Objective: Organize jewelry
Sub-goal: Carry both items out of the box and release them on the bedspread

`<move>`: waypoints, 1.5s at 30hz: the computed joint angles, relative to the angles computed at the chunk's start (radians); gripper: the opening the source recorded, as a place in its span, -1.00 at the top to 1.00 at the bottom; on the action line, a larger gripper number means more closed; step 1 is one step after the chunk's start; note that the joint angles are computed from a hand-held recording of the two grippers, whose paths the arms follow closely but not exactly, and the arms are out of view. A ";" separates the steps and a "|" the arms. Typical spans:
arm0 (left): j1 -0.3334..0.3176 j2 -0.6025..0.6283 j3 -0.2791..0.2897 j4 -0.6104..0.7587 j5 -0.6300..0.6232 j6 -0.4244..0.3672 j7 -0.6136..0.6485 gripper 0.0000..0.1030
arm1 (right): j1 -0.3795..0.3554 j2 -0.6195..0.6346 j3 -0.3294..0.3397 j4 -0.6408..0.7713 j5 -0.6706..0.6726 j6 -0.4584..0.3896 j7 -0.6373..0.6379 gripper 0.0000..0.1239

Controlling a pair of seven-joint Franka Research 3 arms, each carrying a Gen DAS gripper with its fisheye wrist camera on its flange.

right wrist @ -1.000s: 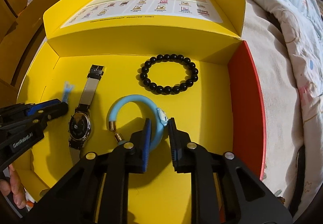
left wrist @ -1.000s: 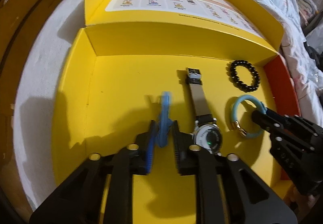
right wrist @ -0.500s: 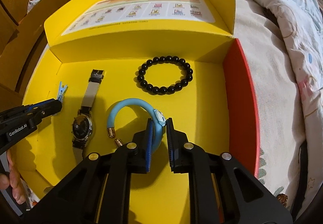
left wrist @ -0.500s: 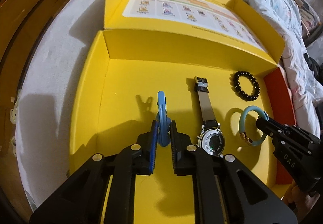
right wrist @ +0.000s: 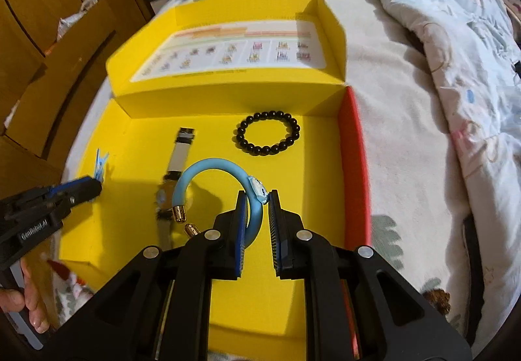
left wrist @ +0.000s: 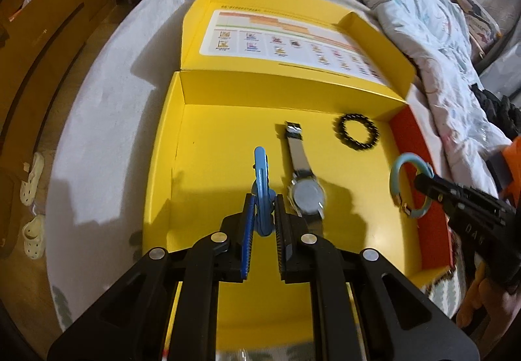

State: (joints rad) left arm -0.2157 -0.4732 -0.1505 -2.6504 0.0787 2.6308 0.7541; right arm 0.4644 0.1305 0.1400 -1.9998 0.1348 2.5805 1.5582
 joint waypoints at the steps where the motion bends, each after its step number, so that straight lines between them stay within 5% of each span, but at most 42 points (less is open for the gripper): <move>1: -0.007 -0.022 -0.005 -0.008 -0.003 -0.010 -0.005 0.76 | -0.002 -0.021 0.002 -0.015 0.008 -0.007 -0.008 0.78; 13: -0.228 -0.365 -0.065 -0.181 -0.101 -0.121 -0.102 0.76 | -0.050 -0.359 -0.005 -0.334 0.110 -0.027 -0.101 0.78; 21: -0.387 -0.278 -0.107 -0.212 -0.153 -0.108 -0.176 0.76 | -0.090 -0.557 -0.010 -0.528 0.115 -0.062 -0.123 0.78; 32: -0.465 -0.194 -0.147 -0.219 -0.146 -0.113 -0.252 0.76 | -0.130 -0.659 -0.014 -0.661 0.080 -0.123 -0.130 0.78; 45: -0.456 -0.144 -0.152 -0.211 -0.108 -0.114 -0.287 0.76 | -0.189 -0.654 -0.006 -0.697 0.006 -0.147 -0.091 0.78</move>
State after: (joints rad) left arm -0.6720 -0.6169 -0.3020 -2.8610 -0.0293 2.5165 0.4666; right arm 0.2755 -0.5231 0.1343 -2.6971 0.1407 2.4334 1.4669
